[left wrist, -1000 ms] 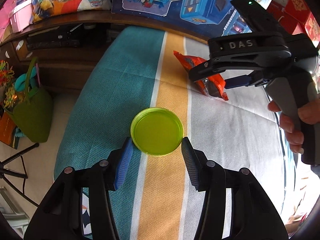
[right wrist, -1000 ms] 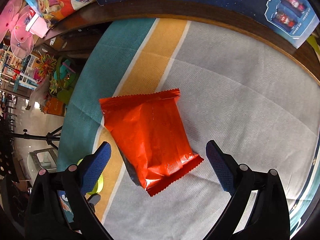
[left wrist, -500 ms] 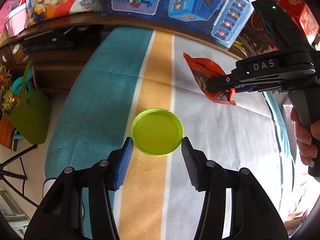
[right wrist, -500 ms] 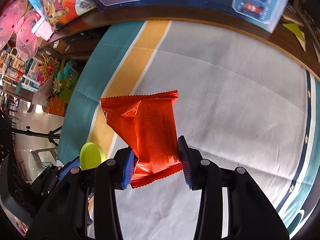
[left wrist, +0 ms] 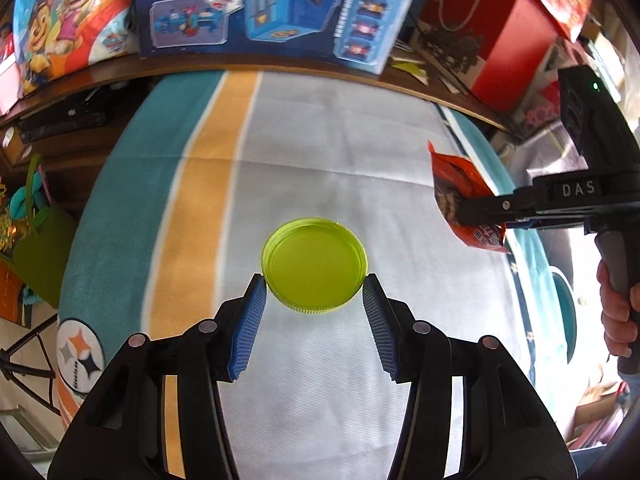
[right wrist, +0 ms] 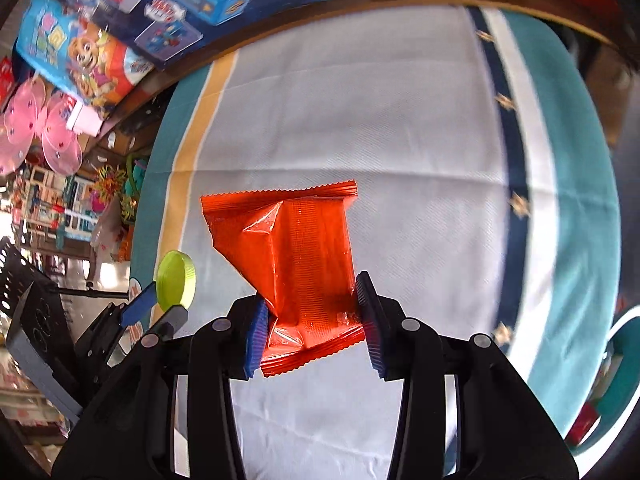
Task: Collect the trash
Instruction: 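Carry the lid and packet over the teal bin and open both grippers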
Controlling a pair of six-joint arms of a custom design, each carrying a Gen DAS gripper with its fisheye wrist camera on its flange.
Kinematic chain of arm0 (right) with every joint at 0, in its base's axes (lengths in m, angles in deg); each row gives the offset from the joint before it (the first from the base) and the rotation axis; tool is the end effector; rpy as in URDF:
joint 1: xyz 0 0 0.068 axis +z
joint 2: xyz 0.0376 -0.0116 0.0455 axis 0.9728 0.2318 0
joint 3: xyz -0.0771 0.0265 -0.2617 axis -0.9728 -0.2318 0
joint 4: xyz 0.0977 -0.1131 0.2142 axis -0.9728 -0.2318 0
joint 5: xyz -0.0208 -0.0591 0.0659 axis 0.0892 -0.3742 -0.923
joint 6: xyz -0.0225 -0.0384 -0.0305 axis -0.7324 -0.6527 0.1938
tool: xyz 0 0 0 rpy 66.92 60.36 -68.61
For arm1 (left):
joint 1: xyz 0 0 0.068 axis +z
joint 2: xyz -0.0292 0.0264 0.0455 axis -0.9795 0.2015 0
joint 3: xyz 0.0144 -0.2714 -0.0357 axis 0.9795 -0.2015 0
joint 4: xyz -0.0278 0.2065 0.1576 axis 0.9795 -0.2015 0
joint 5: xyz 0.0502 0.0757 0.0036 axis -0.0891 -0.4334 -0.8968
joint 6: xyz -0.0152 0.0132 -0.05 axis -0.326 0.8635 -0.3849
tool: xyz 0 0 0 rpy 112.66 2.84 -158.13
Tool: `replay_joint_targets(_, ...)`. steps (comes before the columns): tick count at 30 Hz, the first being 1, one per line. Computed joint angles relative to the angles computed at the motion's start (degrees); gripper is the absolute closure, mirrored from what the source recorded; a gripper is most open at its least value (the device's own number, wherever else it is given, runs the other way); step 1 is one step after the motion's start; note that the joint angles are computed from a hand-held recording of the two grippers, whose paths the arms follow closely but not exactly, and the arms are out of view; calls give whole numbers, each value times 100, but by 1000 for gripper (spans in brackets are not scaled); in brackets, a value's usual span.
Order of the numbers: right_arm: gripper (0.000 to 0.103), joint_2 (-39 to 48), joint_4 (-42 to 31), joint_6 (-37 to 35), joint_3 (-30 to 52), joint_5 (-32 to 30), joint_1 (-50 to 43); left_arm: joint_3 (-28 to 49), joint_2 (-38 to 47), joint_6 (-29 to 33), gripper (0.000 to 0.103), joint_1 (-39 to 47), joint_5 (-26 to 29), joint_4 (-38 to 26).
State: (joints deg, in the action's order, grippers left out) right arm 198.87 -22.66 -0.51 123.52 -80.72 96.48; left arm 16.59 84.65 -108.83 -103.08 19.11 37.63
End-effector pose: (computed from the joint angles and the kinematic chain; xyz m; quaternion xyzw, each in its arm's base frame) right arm 0.3849 0.1526 0.1691 -0.1297 0.9669 0.2050 0.0791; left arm 0.2203 -0.0942 0.1574 -0.1165 0.9473 -0.0679 0.2906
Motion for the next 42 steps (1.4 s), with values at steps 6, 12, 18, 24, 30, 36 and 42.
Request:
replay_joint_targets(6, 63, -1039, 217, -399, -1368, -312, -946, 643, 466, -413, 52, -988, -267, -230)
replay_joint_targets(12, 63, -1780, 182, -1004, -2207, -692, -2212, 1625, 1285, -591, 52, -1863, -446, -499)
replay_joint_targets(18, 63, -2023, -169, -1836, -2464, -1107, -3652, 2800, 2136, -507, 52, -2472, -555, -890)
replay_joint_targets(24, 62, -1851, -620, -2729, -2308, -1396, -4976, 4076, 3016, -340, 52, -2877, -601, -1415)
replay_joint_targets(30, 62, -1523, -862, -3340, -2029, -1615, -6086, 5113, 3697, -220, 52, -3170, -597, -1882)
replay_joint_targets(36, 61, -1138, -1157, -3859, -1696, -1662, -6870, 6169, 4412, -134, 52, -3456, -549, -2338)
replay_joint_targets(42, 59, -834, -1309, -4152, -1442, -1583, -7343, 7277, 5197, -39, 52, -3632, -367, -2758)
